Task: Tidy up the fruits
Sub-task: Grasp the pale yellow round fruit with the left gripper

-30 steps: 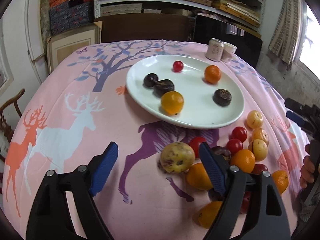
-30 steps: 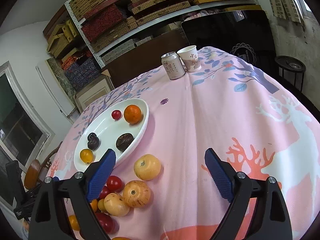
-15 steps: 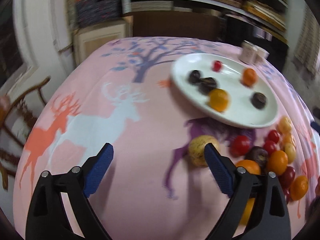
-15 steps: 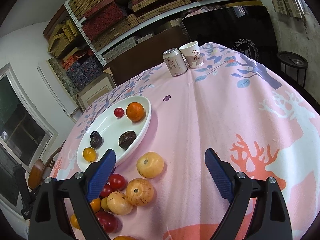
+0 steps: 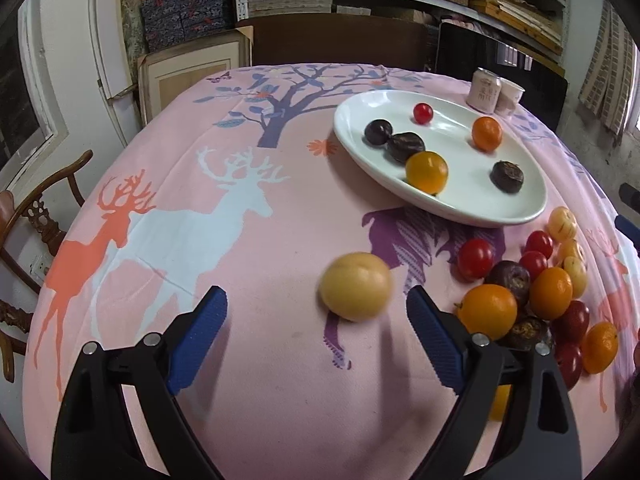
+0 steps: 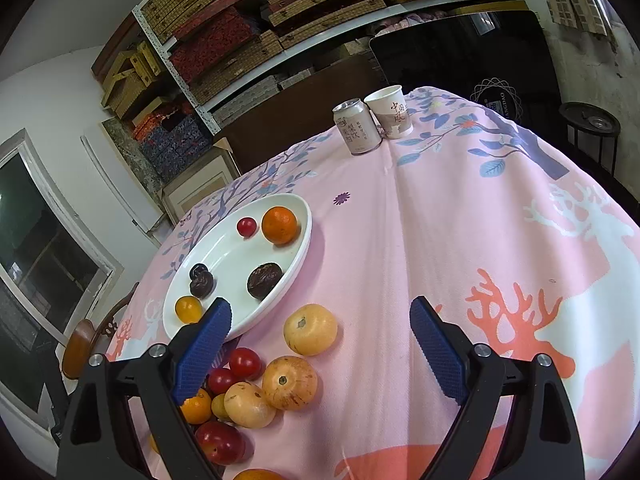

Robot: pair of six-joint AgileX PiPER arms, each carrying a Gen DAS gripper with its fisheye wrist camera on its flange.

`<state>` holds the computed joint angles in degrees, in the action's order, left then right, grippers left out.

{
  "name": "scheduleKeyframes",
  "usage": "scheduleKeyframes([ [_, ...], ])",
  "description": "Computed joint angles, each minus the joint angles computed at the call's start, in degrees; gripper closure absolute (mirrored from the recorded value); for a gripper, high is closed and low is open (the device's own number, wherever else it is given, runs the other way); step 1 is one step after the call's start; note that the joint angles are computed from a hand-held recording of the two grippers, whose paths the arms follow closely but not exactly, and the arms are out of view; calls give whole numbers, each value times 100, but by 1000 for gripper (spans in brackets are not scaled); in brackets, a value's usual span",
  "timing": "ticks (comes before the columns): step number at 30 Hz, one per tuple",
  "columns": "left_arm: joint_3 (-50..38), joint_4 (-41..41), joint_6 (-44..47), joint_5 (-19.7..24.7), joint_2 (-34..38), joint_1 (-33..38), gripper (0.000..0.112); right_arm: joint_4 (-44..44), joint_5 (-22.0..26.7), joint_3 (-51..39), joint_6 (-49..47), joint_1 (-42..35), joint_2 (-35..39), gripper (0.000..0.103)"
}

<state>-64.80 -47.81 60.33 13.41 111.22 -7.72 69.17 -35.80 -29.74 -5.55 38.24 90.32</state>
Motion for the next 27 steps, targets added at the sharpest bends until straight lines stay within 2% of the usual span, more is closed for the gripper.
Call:
scheduleKeyframes([
  [2, 77, -119, 218, -82, -33, -82, 25, 33, -9, -15, -44, 17, 15, 12],
  [5, 102, 187, 57, -207, -6, -232, 39, 85, -14, -27, -93, 31, 25, 12],
  [7, 37, 547, -256, -145, 51, -277, 47, 99, -5, -30, -96, 31, 26, 12],
  [11, -151, 671, -364, 54, 168, -276, 53, 131, 19, -50, -132, 27, 50, 12],
  [13, -304, 719, -396, 203, 262, -268, 64, 162, 56, -92, -199, 29, 89, 12],
  [16, -390, 1366, -1025, 103, 363, -354, 70, 319, 119, -196, -469, 49, 166, 12],
  [18, -406, 1213, -888, 171, 362, -309, 71, 567, 186, -311, -794, 50, 246, 11],
  [22, -567, 693, -524, 622, 404, -88, 71, 1171, 403, -551, -1503, -45, 450, 11],
  [26, -522, 698, -516, 586, 371, -96, 71, 1483, 489, -739, -1979, -84, 622, 11],
  [27, -517, 722, -533, 576, 370, -111, 71, 1760, 453, -891, -2367, -56, 734, 11],
])
